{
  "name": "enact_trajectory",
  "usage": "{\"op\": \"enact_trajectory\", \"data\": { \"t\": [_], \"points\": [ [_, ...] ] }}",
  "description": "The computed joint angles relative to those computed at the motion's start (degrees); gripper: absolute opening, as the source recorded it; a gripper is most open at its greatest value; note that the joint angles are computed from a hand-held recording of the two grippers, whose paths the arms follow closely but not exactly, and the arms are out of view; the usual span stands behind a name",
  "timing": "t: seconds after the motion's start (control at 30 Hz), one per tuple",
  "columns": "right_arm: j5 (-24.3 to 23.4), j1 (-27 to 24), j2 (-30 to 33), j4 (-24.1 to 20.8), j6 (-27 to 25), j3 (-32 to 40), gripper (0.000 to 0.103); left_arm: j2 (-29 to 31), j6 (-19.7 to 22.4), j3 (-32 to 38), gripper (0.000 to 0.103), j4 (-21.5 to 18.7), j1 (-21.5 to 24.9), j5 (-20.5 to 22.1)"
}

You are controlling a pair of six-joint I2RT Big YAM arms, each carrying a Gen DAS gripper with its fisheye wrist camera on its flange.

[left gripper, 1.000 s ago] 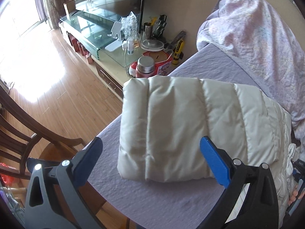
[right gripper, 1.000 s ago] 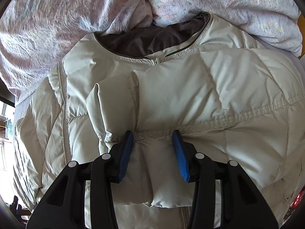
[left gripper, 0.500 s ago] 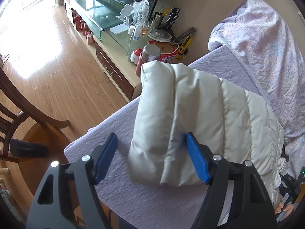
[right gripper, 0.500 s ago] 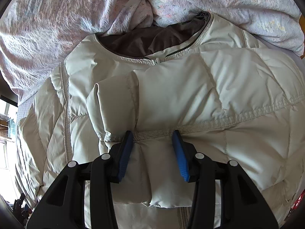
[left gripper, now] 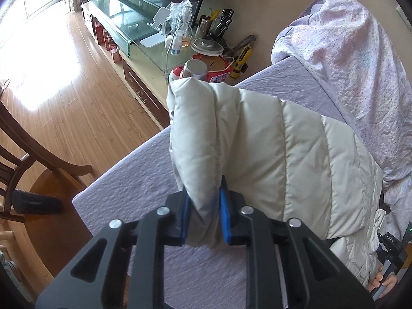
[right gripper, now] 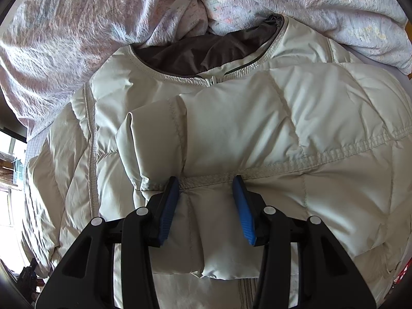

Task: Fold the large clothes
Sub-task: 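Grasp the other sleeve cuff with the left tool while the right tool releases its sleeve, then lay the held sleeve across the jacket front with the left tool and release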

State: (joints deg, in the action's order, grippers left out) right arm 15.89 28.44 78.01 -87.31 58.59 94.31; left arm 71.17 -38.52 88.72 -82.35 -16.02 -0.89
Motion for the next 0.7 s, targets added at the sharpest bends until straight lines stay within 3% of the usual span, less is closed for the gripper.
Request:
{"op": "enact_trajectory", "data": {
  "t": [0.27,0.5,0.7],
  "points": [
    [-1.36,0.02,-1.24,0.63,-1.44,-0.26,0.047,3.75,0.50,8.73,0.011,-2.85,-3.29,-3.74],
    [-1.88,0.15,-4.36,2.19,-2.63,-2.38,0.066,9.39,2.05,20.17,0.011,-4.12,-8.95,-5.63],
    [-1.93,0.63,-7.15,2.87,-3.78,-3.16,0.073,15.40,2.47,30.74,0.010,-4.63,-15.97,-6.00]
  ]
}}
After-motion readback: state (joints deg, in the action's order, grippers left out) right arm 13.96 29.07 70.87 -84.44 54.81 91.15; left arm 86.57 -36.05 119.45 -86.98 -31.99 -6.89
